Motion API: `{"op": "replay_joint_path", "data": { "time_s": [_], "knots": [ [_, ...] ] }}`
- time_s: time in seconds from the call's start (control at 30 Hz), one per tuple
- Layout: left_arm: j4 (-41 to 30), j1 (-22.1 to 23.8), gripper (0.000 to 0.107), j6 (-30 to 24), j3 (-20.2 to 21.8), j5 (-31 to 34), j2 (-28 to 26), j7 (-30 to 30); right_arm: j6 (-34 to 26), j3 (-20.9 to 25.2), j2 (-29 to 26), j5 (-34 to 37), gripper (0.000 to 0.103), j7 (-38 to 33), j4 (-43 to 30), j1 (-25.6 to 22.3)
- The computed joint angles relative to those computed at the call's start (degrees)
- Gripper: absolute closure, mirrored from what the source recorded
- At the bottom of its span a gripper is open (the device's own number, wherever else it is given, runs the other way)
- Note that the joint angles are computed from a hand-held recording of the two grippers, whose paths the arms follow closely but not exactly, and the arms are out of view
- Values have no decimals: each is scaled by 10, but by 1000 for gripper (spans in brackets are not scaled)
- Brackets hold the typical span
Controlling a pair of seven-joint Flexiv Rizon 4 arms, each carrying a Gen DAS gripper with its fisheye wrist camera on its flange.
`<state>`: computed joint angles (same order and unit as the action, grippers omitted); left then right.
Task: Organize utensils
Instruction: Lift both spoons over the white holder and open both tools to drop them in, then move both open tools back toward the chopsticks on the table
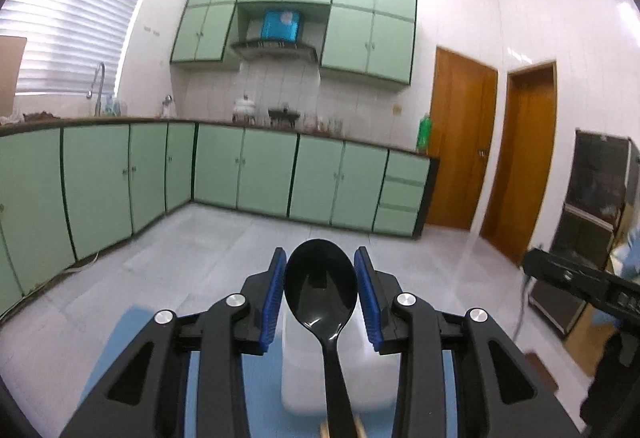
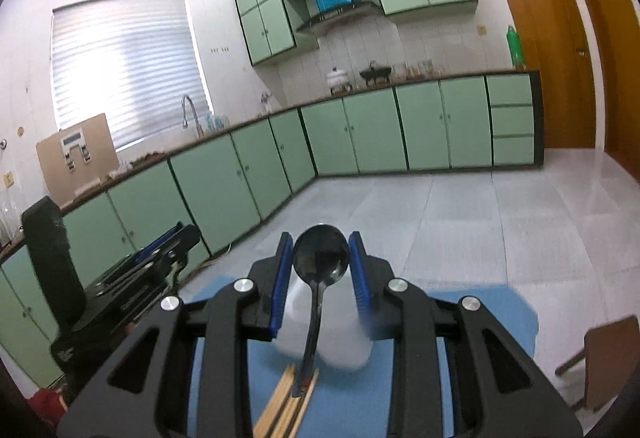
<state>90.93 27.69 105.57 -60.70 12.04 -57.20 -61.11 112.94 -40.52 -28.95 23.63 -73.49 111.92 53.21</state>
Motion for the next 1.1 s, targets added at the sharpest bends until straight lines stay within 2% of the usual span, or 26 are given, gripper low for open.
{"op": "replay_joint_path", "data": {
  "time_s": [0.1,0.17,0.27,0.37,0.53,0.6,0.7,0.77,0.93,1.1],
  "knots": [
    [-84,-49,72,-17,4,-21,-27,17,-17,-5,-17,-12,76,13,-39,-23],
    [-128,-80,72,-22,20,-30,-39,25,-36,-20,-43,-20,76,33,-70,-34],
    [-189,-125,72,-29,43,-47,-64,42,-54,-12,-76,-42,76,72,-106,-69],
    [-214,-148,72,-38,60,-58,-78,61,-67,-17,-110,-59,76,109,-133,-87],
    [-223,-167,72,-49,86,-90,-85,71,-85,-35,-155,-95,76,152,-147,-91],
    [-213,-159,72,-55,78,-100,-86,74,-86,-25,-159,-114,76,163,-145,-97],
    [-186,-139,72,-57,60,-103,-85,85,-79,24,-144,-145,75,172,-137,-131],
    [-169,-124,71,-56,49,-103,-81,88,-74,23,-141,-147,71,177,-126,-125],
    [-98,-77,65,-47,36,-98,-49,78,-71,-6,-121,-136,57,186,-83,-83],
    [15,-12,52,-45,39,-90,16,43,-69,-68,-90,-104,30,186,11,19]
  ]
}}
